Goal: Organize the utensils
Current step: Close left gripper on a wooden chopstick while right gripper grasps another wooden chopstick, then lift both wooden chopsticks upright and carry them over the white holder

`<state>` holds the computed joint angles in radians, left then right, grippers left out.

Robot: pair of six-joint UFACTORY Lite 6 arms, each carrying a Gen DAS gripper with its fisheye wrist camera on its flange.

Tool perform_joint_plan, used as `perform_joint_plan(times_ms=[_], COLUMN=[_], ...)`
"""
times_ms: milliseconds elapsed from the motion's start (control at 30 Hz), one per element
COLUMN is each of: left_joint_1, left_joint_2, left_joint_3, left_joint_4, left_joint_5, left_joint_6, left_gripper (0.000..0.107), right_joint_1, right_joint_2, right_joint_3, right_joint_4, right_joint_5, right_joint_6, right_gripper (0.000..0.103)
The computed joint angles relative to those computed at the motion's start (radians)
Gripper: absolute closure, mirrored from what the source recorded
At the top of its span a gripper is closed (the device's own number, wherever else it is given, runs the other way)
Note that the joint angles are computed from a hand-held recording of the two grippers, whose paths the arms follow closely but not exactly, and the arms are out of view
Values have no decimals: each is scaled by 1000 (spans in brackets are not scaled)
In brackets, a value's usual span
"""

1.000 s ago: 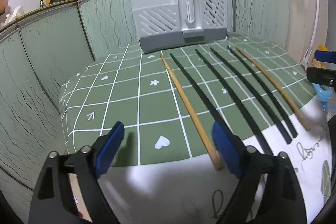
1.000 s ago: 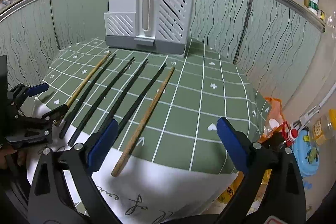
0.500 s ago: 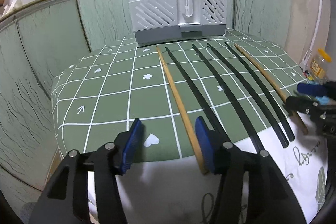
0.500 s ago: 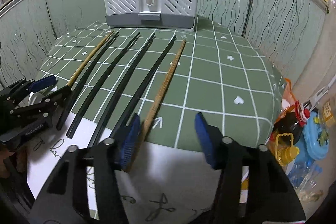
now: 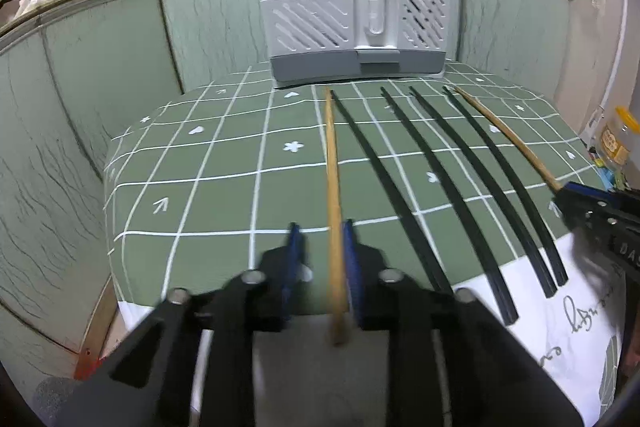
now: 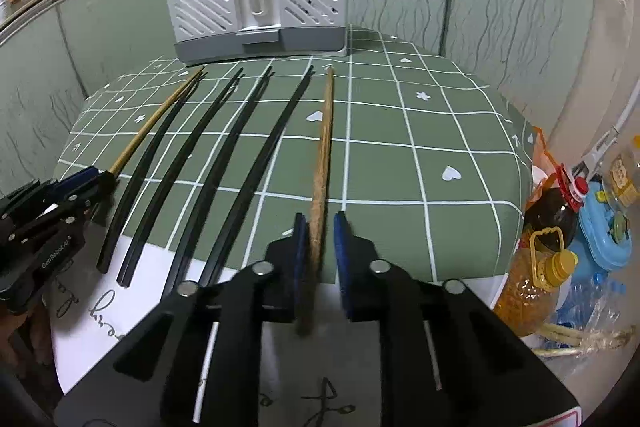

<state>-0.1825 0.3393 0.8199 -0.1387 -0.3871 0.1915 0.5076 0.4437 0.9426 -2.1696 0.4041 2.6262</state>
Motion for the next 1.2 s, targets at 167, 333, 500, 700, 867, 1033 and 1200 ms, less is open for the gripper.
perform_joint_plan(times_ms=[167,333,500,700,867,1033,1200], left_joint_1=[44,64,93,123,139,155,167], left_joint_2=[-6,-20,-50,-98,-137,-175,-212], left_joint_3=[14,18,4,-7,-15,-17,-17], left_joint_4=[170,288,411,540,626,724,812], left_joint_5=[33,55,61,72,82,88,94], left_joint_6=[-153,-274,-385,-499,-572,-663,-748], left_gripper=[101,101,101,100,100,100,100], right_joint_1=[-5,-23,-39,-51,-55,-61,-56], right_joint_2=[-3,-26,-98,-171,-200,-219,-252], right_joint_3=[-8,-23,-65,-88,-91,-87,-102], right_joint_4=[-3,-41,-78,-22,8,51,82], right_joint_5=[7,-17,-32,-60,-88,-116,-103], right_joint_6=[14,38,48,-37,-90,-139,-171], right_gripper=[96,96,96,96,96,96,96])
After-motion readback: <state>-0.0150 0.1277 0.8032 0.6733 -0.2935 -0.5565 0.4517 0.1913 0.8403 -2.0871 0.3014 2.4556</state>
